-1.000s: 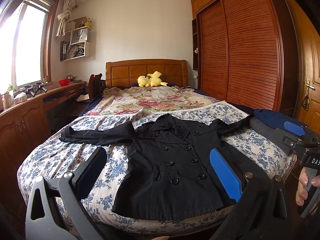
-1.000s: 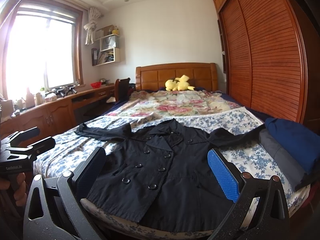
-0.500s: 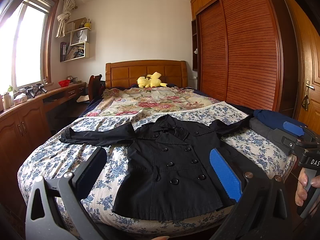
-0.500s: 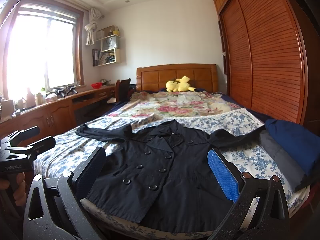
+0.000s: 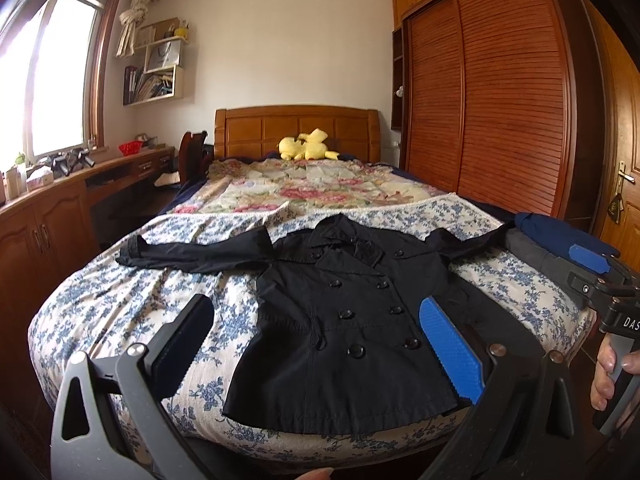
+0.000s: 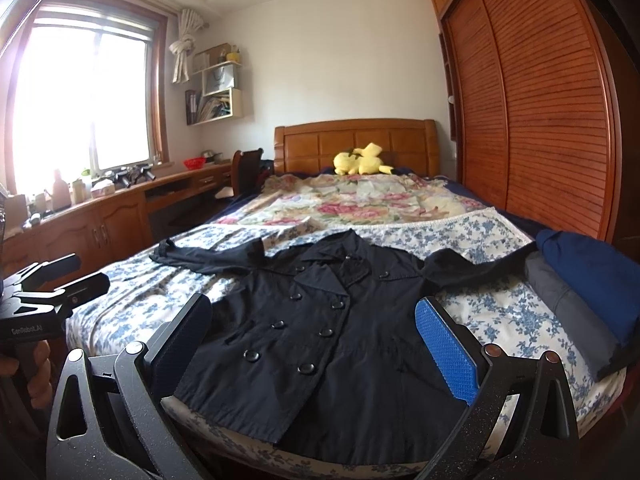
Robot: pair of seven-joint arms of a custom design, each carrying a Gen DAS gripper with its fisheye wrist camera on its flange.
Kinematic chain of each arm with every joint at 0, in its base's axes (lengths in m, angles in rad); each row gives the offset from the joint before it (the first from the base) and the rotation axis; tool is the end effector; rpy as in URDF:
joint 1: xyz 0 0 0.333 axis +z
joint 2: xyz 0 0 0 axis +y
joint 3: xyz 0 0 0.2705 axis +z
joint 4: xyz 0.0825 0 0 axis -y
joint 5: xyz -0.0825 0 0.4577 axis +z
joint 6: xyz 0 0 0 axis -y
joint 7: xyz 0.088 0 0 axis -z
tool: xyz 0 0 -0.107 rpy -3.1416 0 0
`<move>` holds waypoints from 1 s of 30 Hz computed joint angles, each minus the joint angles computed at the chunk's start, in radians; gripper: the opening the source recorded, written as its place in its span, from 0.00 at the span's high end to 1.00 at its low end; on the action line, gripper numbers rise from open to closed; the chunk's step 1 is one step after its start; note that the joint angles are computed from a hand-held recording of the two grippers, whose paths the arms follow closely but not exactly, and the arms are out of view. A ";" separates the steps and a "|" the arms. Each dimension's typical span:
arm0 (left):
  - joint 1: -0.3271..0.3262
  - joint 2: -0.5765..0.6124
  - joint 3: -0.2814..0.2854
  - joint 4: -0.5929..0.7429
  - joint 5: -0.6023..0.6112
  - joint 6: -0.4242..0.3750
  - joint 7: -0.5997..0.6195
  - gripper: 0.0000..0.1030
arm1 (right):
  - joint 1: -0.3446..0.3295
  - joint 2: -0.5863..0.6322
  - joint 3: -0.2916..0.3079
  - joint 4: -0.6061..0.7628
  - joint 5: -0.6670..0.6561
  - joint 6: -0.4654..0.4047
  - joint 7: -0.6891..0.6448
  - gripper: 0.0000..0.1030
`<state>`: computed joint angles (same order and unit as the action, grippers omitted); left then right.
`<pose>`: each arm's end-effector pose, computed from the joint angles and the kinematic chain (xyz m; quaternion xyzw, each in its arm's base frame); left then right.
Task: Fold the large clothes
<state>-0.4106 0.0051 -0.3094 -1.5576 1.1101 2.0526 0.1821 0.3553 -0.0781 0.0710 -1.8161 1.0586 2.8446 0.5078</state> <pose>0.5349 -0.4041 0.6664 -0.6886 0.4707 -0.3348 0.4384 0.6165 0.2310 0.6186 -0.7213 0.3617 -0.2359 0.5415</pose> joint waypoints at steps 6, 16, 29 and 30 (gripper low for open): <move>0.018 -0.005 0.014 -0.044 -0.032 0.011 -0.008 0.00 | -0.009 0.073 0.012 0.057 -0.019 -0.024 0.014 0.00; 0.074 -0.037 0.038 -0.145 -0.128 0.060 -0.018 0.00 | -0.037 0.229 0.058 0.198 -0.071 -0.066 0.031 0.00; 0.180 -0.131 0.068 -0.314 -0.225 0.166 -0.008 0.00 | -0.013 0.622 0.121 0.647 -0.242 -0.149 0.081 0.00; 0.189 -0.129 0.071 -0.316 -0.238 0.167 0.006 0.00 | -0.006 0.672 0.124 0.711 -0.274 -0.168 0.100 0.00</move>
<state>-0.2213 -0.1242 -0.2379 -1.8732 0.8722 2.2199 0.1880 0.3496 0.5942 0.1947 -1.1050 0.7843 2.6763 0.6082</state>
